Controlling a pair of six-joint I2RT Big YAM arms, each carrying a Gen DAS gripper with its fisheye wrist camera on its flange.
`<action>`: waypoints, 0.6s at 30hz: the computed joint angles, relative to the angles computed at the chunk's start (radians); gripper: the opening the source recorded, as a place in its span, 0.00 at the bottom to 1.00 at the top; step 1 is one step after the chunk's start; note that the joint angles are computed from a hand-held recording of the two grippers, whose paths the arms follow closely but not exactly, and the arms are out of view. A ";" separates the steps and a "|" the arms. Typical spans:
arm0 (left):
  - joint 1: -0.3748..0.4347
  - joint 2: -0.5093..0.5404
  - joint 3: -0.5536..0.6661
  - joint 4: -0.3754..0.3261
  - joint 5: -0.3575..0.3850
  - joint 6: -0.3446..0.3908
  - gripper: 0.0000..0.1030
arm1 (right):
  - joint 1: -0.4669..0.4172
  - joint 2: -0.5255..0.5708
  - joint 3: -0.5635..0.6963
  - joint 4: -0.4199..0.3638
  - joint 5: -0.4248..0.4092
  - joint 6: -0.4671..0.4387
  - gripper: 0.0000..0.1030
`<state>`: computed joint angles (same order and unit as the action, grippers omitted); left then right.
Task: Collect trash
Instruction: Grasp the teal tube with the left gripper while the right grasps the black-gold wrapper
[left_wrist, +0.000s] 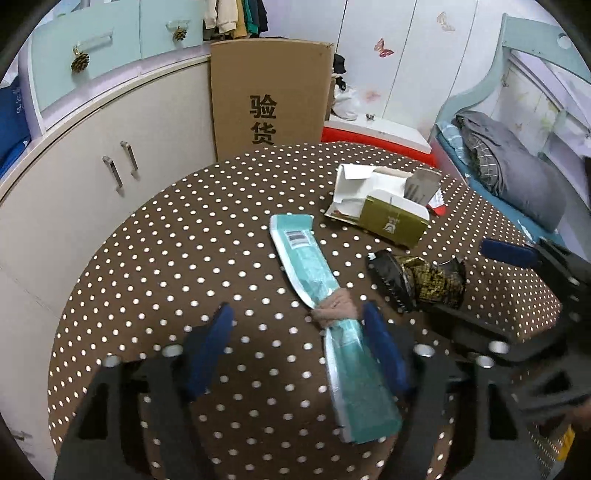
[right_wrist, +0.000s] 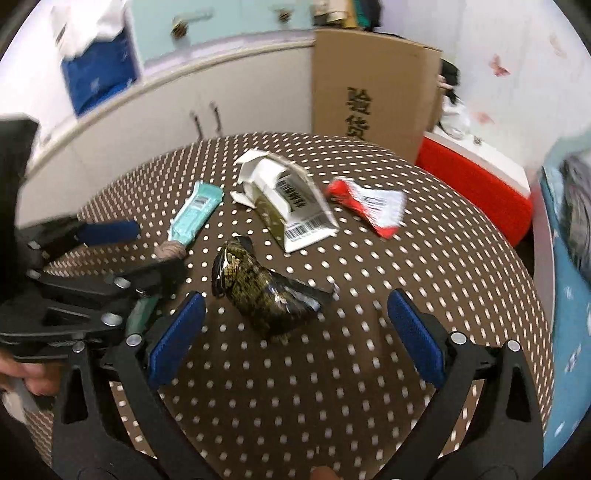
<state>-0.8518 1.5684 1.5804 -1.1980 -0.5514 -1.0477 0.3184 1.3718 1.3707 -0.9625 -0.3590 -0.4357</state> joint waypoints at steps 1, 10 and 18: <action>-0.001 -0.010 -0.012 0.008 0.000 0.009 0.53 | 0.010 0.011 0.007 -0.006 0.004 -0.019 0.93; 0.003 -0.061 -0.082 0.070 0.020 0.085 0.58 | 0.045 0.001 -0.013 0.009 0.034 0.002 0.29; -0.001 -0.050 -0.075 0.128 0.056 0.159 0.19 | -0.015 -0.098 -0.083 -0.016 0.020 0.097 0.25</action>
